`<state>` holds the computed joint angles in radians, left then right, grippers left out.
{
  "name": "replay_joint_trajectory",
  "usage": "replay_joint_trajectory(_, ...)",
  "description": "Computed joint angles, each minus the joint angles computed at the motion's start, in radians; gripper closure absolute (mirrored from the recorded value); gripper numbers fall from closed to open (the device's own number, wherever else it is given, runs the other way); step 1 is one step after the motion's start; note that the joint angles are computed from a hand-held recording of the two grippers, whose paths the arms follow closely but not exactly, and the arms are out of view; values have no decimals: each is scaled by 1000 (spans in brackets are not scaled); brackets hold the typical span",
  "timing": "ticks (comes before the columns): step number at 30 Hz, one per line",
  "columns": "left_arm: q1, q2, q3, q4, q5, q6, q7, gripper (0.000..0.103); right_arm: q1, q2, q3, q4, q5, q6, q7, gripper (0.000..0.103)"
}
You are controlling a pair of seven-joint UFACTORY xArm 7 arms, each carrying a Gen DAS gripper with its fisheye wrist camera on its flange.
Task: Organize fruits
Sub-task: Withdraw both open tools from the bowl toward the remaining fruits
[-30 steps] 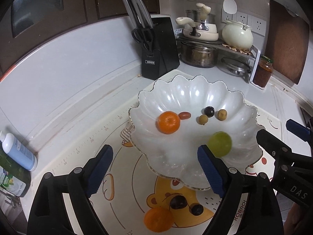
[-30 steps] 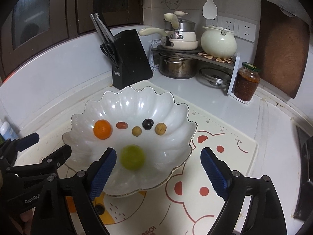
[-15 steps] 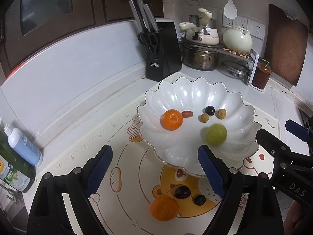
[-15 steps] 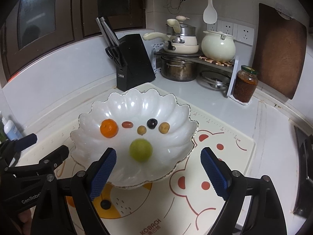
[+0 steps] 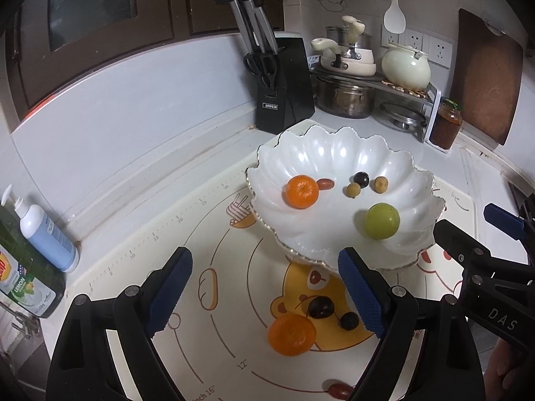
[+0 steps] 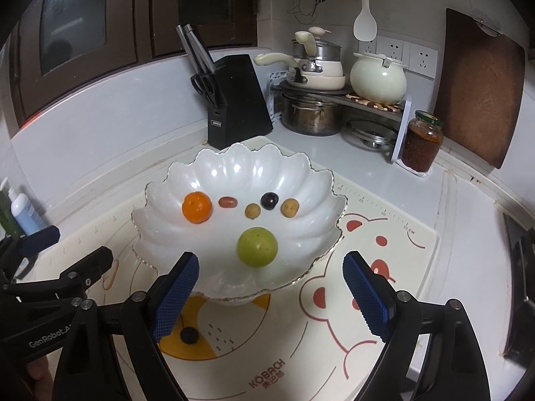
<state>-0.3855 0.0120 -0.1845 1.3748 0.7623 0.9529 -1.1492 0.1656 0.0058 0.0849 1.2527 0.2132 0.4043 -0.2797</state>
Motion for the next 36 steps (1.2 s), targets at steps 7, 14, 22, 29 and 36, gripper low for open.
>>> replay_joint_trajectory(7,0,-27,-12,-40,-2,0,5,14,7,-38,-1,-58,15,-19,-16,14)
replay_joint_trajectory(14,2,-46,-25,-75,-9,-2,2,14,14,-64,-8,-101,39,-16,-30,14)
replay_joint_trajectory(22,-3,-69,-43,-111,-10,0,-10,15,25,-106,-20,-163,74,-33,-72,14)
replay_joint_trajectory(29,0,-117,-63,-180,-25,7,-40,16,44,-148,-28,-223,96,-44,-113,14)
replay_joint_trajectory(36,12,-180,-87,-261,-52,4,-47,17,78,-198,-35,-293,122,-58,-148,14)
